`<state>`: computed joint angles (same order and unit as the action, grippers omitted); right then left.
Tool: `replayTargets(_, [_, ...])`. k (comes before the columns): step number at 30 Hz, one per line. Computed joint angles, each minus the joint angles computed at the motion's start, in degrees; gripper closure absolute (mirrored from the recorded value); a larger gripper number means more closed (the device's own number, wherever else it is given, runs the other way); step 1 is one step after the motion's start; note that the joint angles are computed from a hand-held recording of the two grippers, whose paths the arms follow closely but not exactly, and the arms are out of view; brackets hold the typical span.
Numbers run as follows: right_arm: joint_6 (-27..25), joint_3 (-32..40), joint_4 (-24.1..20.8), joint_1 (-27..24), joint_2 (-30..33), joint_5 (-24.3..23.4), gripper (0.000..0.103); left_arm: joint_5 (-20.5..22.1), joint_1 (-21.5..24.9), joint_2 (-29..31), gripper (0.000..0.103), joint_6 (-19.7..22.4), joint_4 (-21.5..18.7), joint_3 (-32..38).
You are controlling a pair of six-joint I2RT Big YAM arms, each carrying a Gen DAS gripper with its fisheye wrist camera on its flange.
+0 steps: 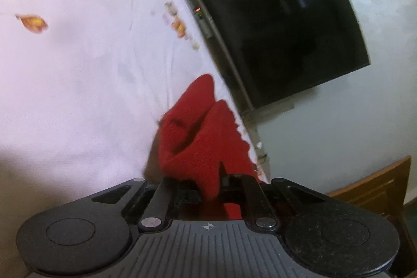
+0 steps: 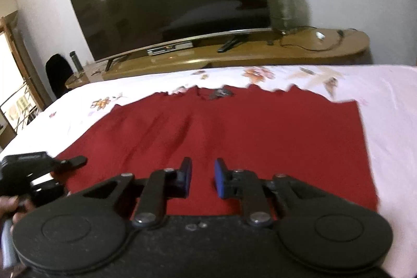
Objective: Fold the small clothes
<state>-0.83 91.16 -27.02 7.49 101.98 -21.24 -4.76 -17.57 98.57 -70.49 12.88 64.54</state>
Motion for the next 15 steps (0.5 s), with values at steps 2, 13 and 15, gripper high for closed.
replayTargets(2, [-0.40,1.80,-0.39,0.75,1.40,-0.47,0.084,0.03,0.09,0.00,0.094,0.09,-0.19,-0.31])
replayTargets(13, [-5.47,4.23,-1.05,2.09,6.42,1.50,0.086,0.88,0.87,1.41,0.094,1.00,2.37,-0.53])
replayTargets(15, [-6.31,3.97,-0.43,2.12,6.40,1.56,0.086,-0.08,0.35,0.95,0.094,0.83,4.84,-1.85])
